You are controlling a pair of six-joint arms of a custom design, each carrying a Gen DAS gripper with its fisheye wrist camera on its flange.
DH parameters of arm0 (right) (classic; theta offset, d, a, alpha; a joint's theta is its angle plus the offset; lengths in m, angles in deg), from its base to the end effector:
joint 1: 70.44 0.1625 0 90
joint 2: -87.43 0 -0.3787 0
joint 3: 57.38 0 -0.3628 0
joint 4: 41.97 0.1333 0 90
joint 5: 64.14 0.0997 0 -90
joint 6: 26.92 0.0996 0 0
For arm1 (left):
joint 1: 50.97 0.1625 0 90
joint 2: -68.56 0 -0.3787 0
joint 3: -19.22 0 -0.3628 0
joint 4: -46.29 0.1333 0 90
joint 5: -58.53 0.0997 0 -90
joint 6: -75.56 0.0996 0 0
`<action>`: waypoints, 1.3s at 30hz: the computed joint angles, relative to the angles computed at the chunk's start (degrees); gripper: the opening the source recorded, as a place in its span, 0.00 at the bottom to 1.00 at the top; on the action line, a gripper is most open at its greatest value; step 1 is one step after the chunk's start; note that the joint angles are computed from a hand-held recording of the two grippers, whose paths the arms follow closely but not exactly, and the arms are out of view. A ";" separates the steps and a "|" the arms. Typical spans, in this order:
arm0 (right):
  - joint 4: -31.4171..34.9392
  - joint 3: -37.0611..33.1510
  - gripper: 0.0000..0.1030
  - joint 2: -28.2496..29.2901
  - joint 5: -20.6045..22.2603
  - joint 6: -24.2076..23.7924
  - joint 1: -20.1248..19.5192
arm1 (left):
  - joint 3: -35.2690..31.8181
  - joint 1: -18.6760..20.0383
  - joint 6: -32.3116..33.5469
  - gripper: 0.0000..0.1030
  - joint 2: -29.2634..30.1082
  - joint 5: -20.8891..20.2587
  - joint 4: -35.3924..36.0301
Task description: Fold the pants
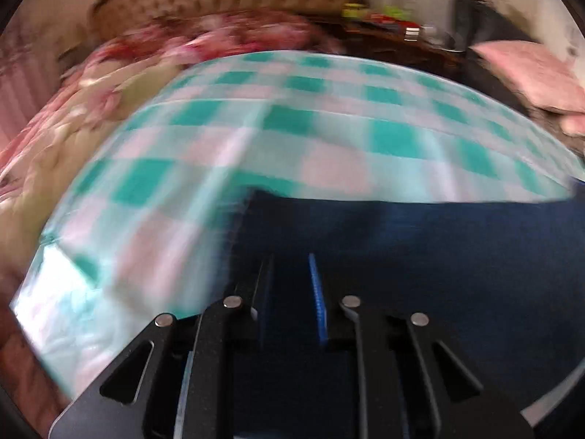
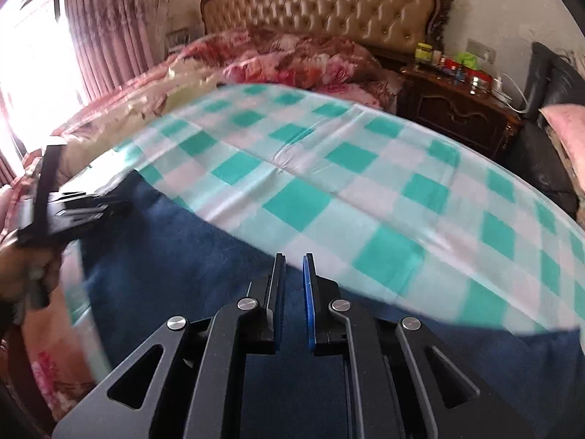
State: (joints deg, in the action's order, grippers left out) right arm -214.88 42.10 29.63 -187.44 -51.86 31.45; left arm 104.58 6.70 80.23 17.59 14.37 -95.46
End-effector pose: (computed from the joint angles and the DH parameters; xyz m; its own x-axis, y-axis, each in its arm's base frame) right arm 0.2011 -0.5735 0.2448 -0.7439 -0.1454 0.6523 -0.5168 0.7440 -0.4235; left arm -0.1766 -0.6619 0.2153 -0.6593 0.2567 -0.7067 0.5660 0.7882 -0.2416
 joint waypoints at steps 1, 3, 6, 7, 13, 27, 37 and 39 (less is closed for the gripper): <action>1.26 2.15 0.09 -2.96 0.88 0.35 -0.45 | 0.51 -0.21 -0.90 0.12 -0.68 1.10 0.08; 4.64 6.38 0.09 -9.50 1.62 1.33 -2.30 | 2.37 -0.38 -0.76 0.20 -2.33 1.78 -1.74; 13.18 7.60 0.09 -15.55 4.45 1.34 -6.95 | 6.98 -2.27 1.43 0.26 -4.36 -0.41 -6.43; 16.88 7.26 0.09 -16.52 6.68 1.38 -8.62 | 7.80 -2.83 1.08 0.26 -4.47 -1.10 -6.87; 13.74 2.78 0.10 -15.23 9.27 -2.99 -15.31 | 11.04 -7.83 -2.80 0.34 -2.80 -4.36 -9.64; 14.91 15.11 0.18 -23.82 15.47 -6.02 -13.69 | -4.15 -11.44 9.04 0.33 15.44 -31.35 -3.88; 1.61 20.55 0.18 -34.93 13.86 -3.06 -22.31 | -6.34 -11.53 7.33 0.41 17.21 -15.78 -5.73; 6.61 19.47 0.18 -38.32 17.33 -4.47 -26.17 | -2.97 -12.14 7.99 0.42 14.89 -19.89 -7.62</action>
State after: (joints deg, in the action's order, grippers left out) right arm -208.27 61.57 -8.69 -170.12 -56.33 5.28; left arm 101.60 -5.44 88.23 32.48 -5.52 -103.08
